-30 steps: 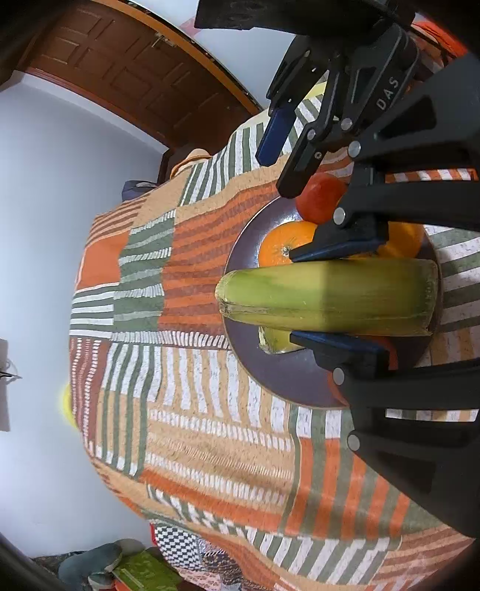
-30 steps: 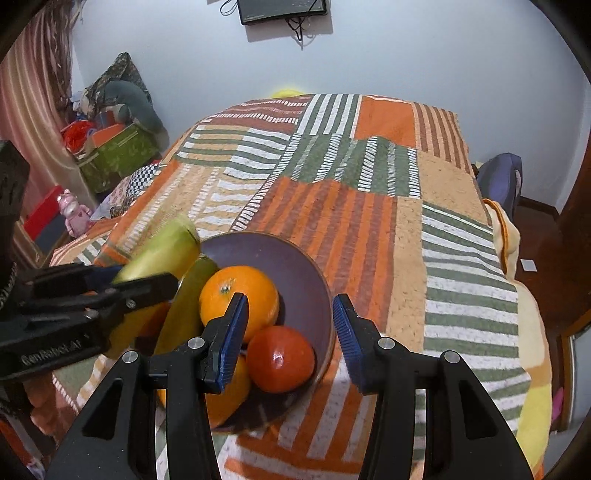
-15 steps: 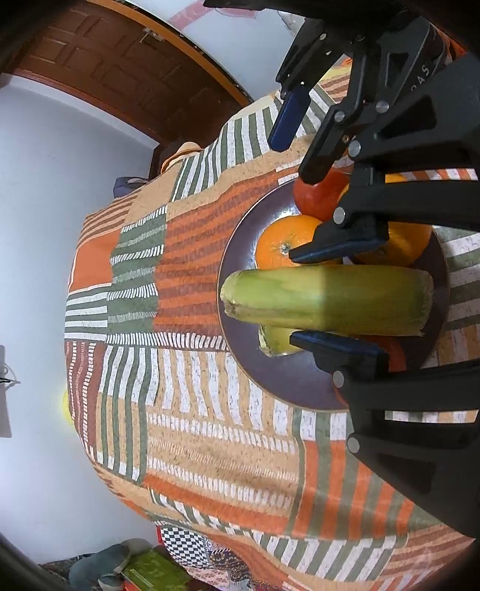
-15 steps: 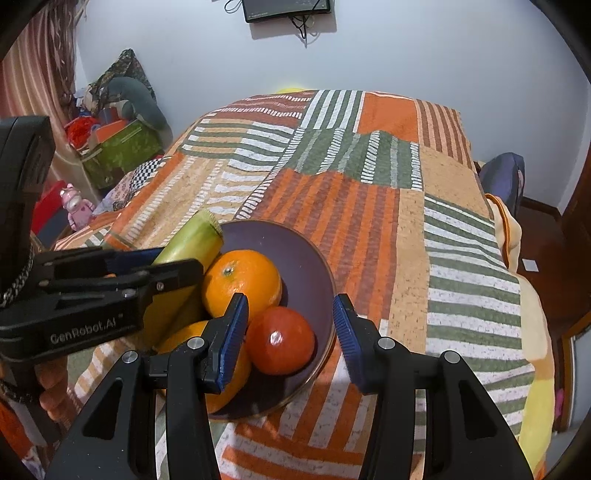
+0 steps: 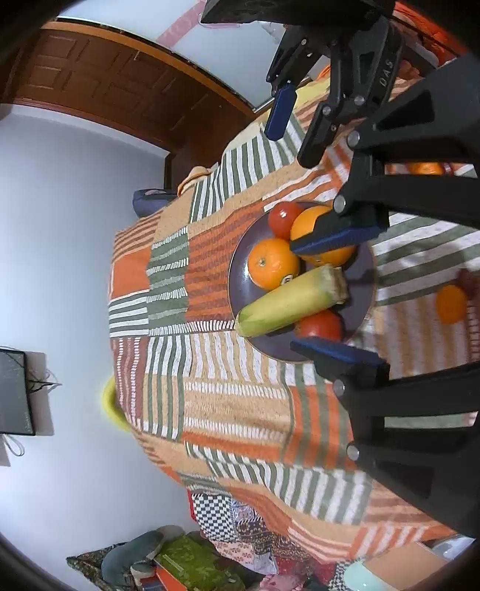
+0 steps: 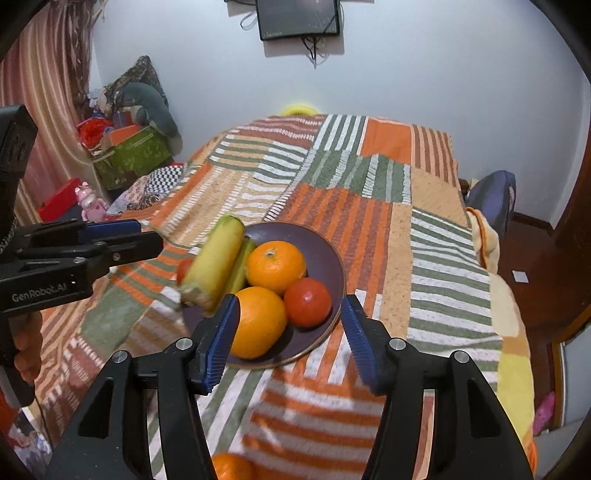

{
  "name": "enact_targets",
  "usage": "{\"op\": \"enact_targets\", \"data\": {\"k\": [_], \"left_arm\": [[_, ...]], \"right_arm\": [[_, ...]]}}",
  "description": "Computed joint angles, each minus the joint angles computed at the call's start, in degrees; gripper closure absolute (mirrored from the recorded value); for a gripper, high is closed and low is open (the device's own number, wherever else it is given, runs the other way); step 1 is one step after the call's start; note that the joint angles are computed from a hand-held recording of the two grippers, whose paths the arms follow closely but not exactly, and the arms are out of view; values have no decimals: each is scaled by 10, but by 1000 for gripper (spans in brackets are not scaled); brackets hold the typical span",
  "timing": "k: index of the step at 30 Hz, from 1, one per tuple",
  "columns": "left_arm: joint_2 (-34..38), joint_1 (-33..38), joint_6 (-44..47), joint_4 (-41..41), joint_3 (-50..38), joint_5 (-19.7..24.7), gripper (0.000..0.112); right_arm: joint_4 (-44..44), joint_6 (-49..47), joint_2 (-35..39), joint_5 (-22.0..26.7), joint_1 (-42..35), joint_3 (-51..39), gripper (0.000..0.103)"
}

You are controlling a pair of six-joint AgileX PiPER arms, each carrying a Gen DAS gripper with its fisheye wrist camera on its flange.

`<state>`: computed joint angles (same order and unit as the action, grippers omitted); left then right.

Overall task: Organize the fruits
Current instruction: 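Set the corn cob and tomato on the plate and open both tools, then grasp a mandarin with the right tool while the left tool grasps another mandarin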

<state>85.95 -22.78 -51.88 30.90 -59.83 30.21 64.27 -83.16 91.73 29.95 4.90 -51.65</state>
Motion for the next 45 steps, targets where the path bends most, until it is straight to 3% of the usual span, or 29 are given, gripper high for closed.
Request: {"op": "enact_targets", "data": {"k": [11, 17, 27, 32, 37, 42, 45], "left_arm": [[-128, -101, -115, 66, 113, 75, 52], [-151, -148, -168, 92, 169, 95, 47], [-133, -120, -173, 66, 243, 23, 47], [-92, -107, -195, 85, 251, -22, 48], [-51, -94, -219, 110, 241, -61, 49], [-5, -65, -200, 90, 228, -96, 60], [9, -49, -174, 65, 228, -120, 71]], "right_arm": [[23, -42, -125, 11, -17, 123, 42], [32, -61, -140, -11, -9, 176, 42], [87, -125, -88, -50, -2, 229, 42], [106, -140, -52, -46, -6, 227, 43], [101, -130, -28, -46, -3, 218, 52], [97, -130, -13, -45, 3, 212, 67], [100, -137, -12, -41, 0, 213, 67]]}}
